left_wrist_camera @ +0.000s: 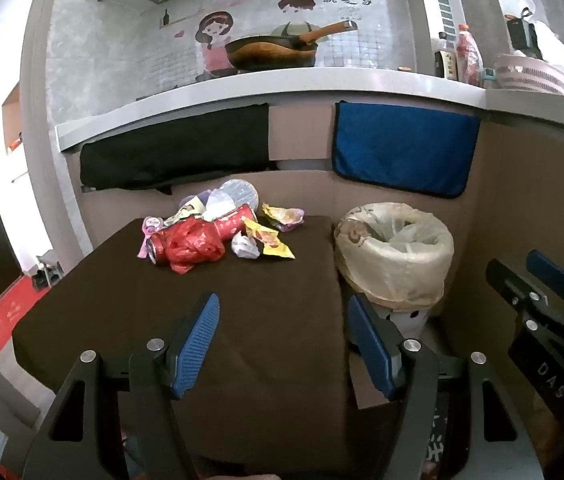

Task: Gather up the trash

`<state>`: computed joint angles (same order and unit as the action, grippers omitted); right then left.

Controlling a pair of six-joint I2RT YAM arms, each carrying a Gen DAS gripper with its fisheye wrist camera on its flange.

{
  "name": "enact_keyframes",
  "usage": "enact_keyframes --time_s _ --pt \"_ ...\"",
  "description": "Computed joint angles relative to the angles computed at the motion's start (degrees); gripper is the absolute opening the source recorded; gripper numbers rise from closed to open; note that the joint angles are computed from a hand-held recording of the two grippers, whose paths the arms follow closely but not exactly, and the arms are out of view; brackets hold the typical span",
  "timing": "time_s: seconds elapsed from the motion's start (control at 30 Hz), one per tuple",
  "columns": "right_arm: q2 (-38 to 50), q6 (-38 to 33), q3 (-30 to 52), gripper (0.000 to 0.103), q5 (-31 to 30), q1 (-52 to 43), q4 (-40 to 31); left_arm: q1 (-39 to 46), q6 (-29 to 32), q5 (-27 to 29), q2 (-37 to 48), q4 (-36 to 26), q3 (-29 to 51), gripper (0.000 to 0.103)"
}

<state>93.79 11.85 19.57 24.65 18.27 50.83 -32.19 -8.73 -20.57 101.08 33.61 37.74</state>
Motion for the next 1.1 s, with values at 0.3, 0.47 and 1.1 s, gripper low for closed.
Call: enact_keyframes --time_s 0.3,0.47,1.1 --pt "0.2 1.7 0.0 0.05 -2.0 -1.5 -1.3 -2.7 -0.9 -1.4 -0.5 -3.5 1.9 0.068" --pt "0.2 2.2 0.3 0.05 -1.9 -1.7 -1.5 -1.7 -0.1 -0.6 0.3 -1.2 1.1 0.068" --pt "0.1 1.6 0.3 0.05 0.6 0.5 -0.8 -0.3 0.3 0.7 -1.4 0.1 -0.5 0.068"
